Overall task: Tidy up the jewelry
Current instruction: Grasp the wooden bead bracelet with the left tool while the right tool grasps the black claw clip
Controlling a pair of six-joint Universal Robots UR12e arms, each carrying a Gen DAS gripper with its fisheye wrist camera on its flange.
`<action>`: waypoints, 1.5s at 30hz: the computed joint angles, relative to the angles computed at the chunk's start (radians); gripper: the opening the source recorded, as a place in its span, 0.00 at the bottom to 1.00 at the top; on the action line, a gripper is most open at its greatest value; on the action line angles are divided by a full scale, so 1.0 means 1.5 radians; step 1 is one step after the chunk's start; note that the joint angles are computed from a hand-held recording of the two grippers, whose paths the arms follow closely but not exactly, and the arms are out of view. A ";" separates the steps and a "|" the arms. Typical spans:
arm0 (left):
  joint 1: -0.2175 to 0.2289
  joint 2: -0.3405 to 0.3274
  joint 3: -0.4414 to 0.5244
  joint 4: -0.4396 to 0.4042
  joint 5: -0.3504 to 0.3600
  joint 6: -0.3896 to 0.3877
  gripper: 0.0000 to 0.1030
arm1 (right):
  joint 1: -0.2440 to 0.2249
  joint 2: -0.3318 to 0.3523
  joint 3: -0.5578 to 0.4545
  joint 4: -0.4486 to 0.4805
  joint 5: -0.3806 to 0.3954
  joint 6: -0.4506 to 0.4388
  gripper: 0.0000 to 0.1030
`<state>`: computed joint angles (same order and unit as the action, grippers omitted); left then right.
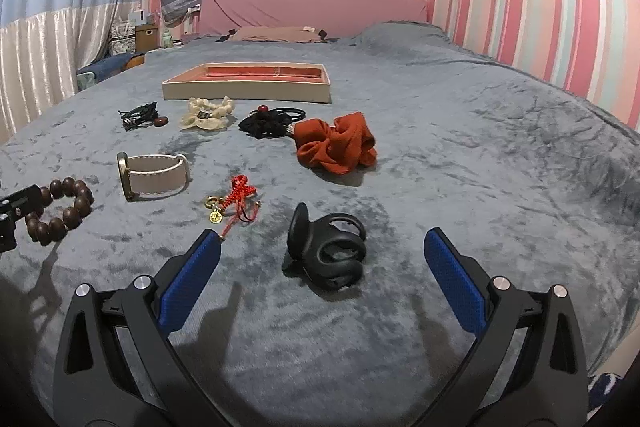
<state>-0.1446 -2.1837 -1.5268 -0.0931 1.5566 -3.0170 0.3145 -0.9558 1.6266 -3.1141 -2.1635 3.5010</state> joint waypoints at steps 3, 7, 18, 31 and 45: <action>0.002 -0.006 0.014 -0.023 0.000 -0.001 0.96 | -0.003 0.005 -0.008 -0.002 0.002 -0.003 0.96; 0.007 -0.013 0.035 -0.058 -0.005 -0.005 0.96 | -0.003 0.008 -0.015 0.013 -0.017 0.007 0.96; 0.013 -0.037 0.078 -0.144 -0.003 -0.007 0.96 | -0.016 0.009 -0.025 0.085 0.007 0.046 0.96; 0.016 -0.048 0.089 -0.156 -0.021 -0.010 0.95 | -0.025 0.009 -0.030 0.110 0.033 0.065 0.71; 0.017 -0.049 0.093 -0.170 -0.046 0.008 0.83 | -0.035 0.003 -0.022 0.110 0.084 0.075 0.50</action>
